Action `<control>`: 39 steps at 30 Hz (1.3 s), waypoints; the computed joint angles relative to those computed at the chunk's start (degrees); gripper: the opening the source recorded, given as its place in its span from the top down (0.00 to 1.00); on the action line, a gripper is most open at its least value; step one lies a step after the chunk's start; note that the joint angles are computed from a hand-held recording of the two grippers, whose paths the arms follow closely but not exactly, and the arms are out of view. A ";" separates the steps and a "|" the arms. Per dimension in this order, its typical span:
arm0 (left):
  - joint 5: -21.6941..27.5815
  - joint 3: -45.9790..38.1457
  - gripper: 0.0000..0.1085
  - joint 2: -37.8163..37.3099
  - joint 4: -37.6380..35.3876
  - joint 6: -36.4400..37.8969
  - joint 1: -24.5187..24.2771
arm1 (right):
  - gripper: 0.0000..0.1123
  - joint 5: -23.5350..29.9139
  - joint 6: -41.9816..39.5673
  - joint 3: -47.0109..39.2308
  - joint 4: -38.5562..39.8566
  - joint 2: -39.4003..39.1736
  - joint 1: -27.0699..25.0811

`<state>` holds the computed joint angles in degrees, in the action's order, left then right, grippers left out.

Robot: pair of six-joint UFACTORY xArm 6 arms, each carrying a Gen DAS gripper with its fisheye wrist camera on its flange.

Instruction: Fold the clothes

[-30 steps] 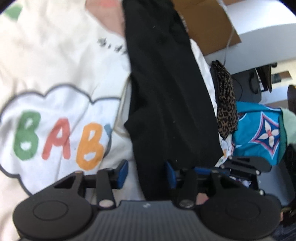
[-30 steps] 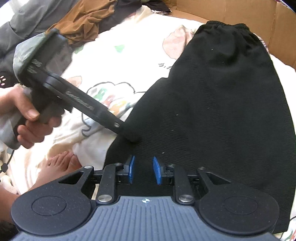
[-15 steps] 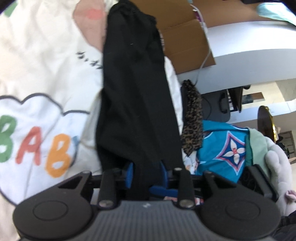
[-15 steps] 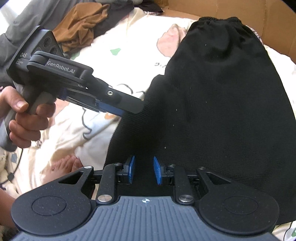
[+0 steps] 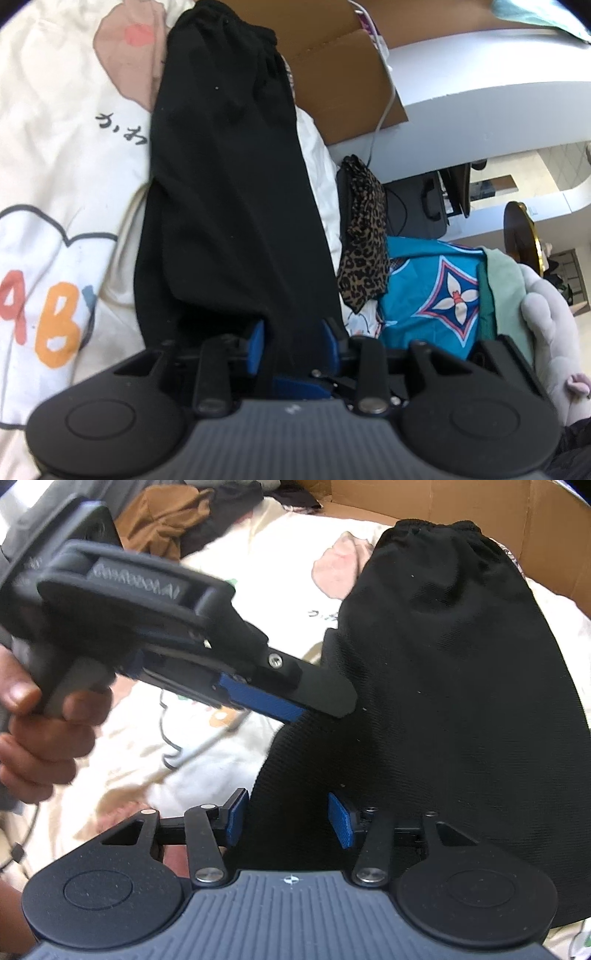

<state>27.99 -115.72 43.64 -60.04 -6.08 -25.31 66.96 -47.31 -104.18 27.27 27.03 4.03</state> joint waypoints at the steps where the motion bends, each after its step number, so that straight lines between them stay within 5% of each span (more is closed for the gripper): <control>1: -0.02 0.24 0.67 -0.16 -0.16 0.15 0.00 | 0.69 -0.25 0.20 0.06 -0.76 0.04 0.08; 6: -0.46 -0.11 0.67 -0.11 2.11 -0.09 -0.07 | 0.91 -1.35 0.59 -0.46 -2.83 0.49 -0.32; 14: 3.31 5.66 0.63 -5.14 15.03 -0.16 1.15 | 0.91 -2.04 2.99 -2.24 -4.13 1.95 -1.57; 19: 4.29 6.65 0.59 -5.67 26.45 -6.76 1.41 | 0.91 -1.55 3.40 -2.84 -4.15 2.19 -2.06; 30: 8.16 -5.54 0.49 3.34 44.83 -15.55 -0.11 | 0.91 0.12 3.97 -4.05 -3.41 2.63 -2.67; 39: 11.57 -15.62 0.47 10.18 51.38 -17.32 -0.47 | 0.91 1.73 4.15 -4.40 -1.92 2.60 -3.19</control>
<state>39.55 -131.34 53.82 -8.66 -23.40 -25.78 68.68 -43.16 -108.58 25.35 29.63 0.84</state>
